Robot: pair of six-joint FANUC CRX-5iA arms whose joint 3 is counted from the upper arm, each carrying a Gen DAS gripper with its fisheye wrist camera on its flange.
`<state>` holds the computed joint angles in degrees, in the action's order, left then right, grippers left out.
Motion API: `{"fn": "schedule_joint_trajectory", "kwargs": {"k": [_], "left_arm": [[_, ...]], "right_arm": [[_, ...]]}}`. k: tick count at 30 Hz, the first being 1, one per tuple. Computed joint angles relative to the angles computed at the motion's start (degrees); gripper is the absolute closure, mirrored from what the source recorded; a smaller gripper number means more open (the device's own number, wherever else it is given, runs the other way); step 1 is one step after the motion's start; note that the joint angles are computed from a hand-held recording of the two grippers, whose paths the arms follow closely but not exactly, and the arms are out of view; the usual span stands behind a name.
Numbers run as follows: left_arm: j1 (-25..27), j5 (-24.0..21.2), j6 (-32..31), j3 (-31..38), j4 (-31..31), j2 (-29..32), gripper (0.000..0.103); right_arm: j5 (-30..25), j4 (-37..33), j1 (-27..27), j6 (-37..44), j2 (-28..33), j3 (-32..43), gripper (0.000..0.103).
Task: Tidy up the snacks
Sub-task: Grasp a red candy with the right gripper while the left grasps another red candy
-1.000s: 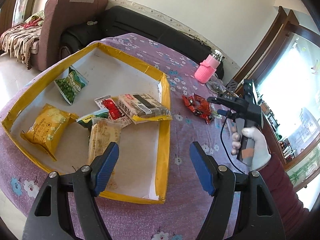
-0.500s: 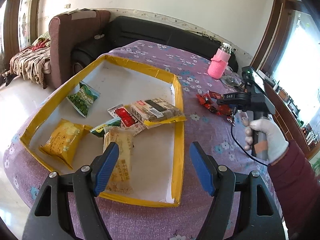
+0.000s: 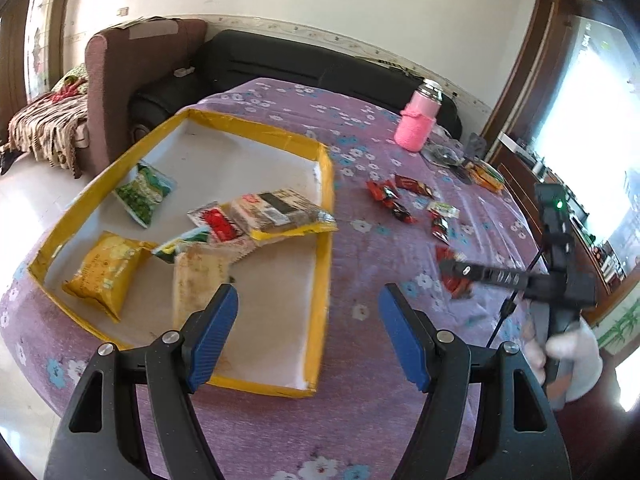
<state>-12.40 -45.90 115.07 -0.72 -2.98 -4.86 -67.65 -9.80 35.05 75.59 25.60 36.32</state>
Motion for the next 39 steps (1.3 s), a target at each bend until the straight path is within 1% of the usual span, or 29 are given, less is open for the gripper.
{"fn": "schedule_joint_trajectory", "kwargs": {"k": [2,3,5,7,9,11,12,13,15,18,19,20,21,23,26,31,34,35,36,37,39], "left_arm": [[-0.66,-0.05,-0.62,0.34,0.46,0.36,0.030],[-1.01,-0.12,-1.12,0.49,0.62,0.43,0.030],[-1.57,-0.34,-1.44,0.84,0.21,0.39,0.030],[-1.82,-0.02,-1.91,0.79,0.32,0.18,0.030],[-1.76,0.44,-3.05,0.61,1.52,0.32,0.030],[-1.96,0.79,-4.48,0.51,3.00,0.85,0.030],[-2.13,0.84,-5.21,0.63,3.68,1.27,0.030],[-2.39,0.72,-5.81,0.85,4.15,1.69,0.030],[-2.92,0.28,-7.19,1.39,5.25,2.55,0.030],[-3.68,-0.48,-8.15,2.58,5.82,3.60,0.030],[-4.01,-0.87,-8.20,3.22,5.66,4.04,0.030],[-4.27,-1.17,-8.49,3.83,5.81,4.56,0.030],[-4.38,-1.32,-8.78,4.16,6.10,4.92,0.030],[-4.48,-1.92,-9.81,5.23,7.71,6.43,0.030],[-4.47,-2.25,-11.61,6.60,11.14,9.14,0.030],[-6.07,-3.94,-10.33,12.24,10.43,14.82,0.030],[-6.80,-4.05,-9.77,15.20,11.37,18.02,0.030],[-7.15,-3.85,-9.40,16.11,11.21,18.89,0.030],[-7.85,-4.25,-8.23,18.13,9.64,20.35,0.030],[-8.37,-5.30,-7.23,19.94,8.08,21.48,0.030],[-9.73,-9.05,-5.42,25.02,4.36,24.68,0.030]], "right_arm": [[-0.21,-3.61,-0.85,2.14,-0.14,0.19,0.062],[0.18,-4.48,-1.31,2.24,-0.24,0.26,0.060],[3.17,-4.57,-2.38,0.02,-1.04,-0.67,0.052],[6.21,-2.27,-3.21,-3.20,-1.28,-1.30,0.052],[7.20,1.84,-3.26,-6.31,-0.14,-0.58,0.050],[6.54,6.43,-3.13,-9.38,2.68,1.98,0.050],[6.04,7.57,-3.07,-9.94,3.74,3.06,0.050],[4.76,9.33,-2.93,-10.72,5.99,5.53,0.050],[2.22,10.53,-2.88,-11.35,9.80,10.18,0.050],[-0.41,12.33,-2.77,-12.13,13.71,14.66,0.052],[1.03,14.25,-2.31,-12.55,13.23,13.09,0.064],[1.23,15.70,-2.04,-12.75,13.38,12.70,0.077],[1.37,16.60,-1.87,-12.80,13.20,12.02,0.077],[3.26,15.71,-2.26,-12.38,11.31,9.08,0.077],[7.46,14.83,-2.91,-12.39,7.01,2.48,0.077],[14.23,9.15,-5.07,-10.25,0.58,-5.55,0.077],[17.02,7.44,-6.03,-9.84,-1.46,-8.29,0.077],[17.12,6.28,-6.43,-9.51,-1.63,-8.33,0.077],[16.90,4.88,-6.88,-9.10,-1.65,-8.01,0.077],[16.55,3.23,-7.38,-8.43,-1.59,-7.49,0.077],[16.46,2.00,-7.66,-7.49,-1.74,-7.33,0.077]]}}
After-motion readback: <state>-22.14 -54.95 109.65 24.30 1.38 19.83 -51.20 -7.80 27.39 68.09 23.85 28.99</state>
